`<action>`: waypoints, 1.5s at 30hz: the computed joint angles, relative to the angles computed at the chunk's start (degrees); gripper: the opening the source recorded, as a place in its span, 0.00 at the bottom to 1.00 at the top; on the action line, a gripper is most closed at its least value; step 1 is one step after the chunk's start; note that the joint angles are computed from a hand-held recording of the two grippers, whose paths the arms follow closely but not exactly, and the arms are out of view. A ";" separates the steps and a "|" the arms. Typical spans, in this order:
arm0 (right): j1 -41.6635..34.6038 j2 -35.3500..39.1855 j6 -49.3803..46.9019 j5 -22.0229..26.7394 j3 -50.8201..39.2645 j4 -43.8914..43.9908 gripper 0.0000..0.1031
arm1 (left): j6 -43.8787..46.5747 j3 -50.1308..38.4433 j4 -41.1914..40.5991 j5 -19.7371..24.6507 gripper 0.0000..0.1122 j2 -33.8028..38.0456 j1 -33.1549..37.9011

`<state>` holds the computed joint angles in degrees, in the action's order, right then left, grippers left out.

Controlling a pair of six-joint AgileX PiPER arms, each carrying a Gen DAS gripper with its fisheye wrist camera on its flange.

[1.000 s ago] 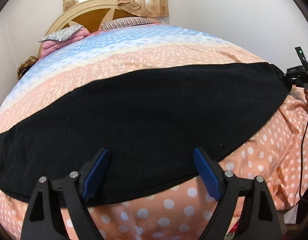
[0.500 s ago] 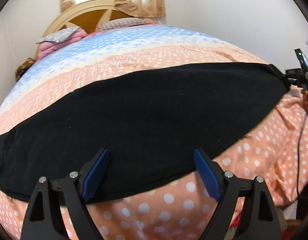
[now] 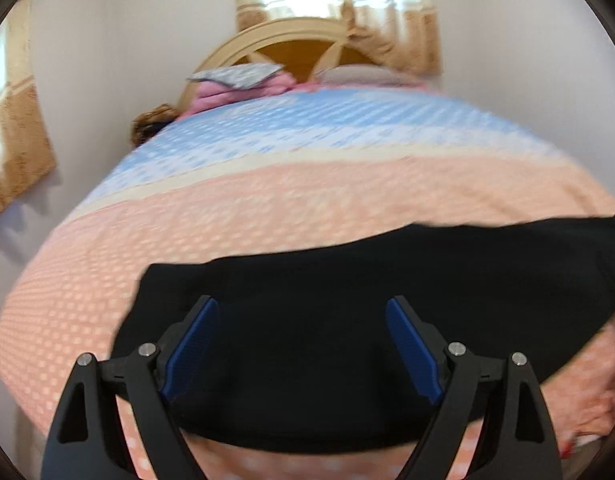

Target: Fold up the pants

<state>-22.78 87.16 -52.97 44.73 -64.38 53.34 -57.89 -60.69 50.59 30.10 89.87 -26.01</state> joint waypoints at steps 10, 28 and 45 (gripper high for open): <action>27.33 0.82 -2.89 -10.90 12.52 1.94 0.20 | -1.72 10.32 4.58 -6.52 0.84 -2.28 9.13; 39.35 31.64 30.31 -3.62 -29.13 -18.29 0.20 | -5.86 11.19 5.29 -5.75 0.85 -2.14 13.24; 40.82 12.22 2.37 -9.09 2.56 7.86 0.21 | -0.04 1.83 0.34 -4.90 0.85 -2.13 11.24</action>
<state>18.04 99.38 -50.60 35.64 -61.81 61.21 -57.94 -58.86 50.93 25.19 87.74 -14.77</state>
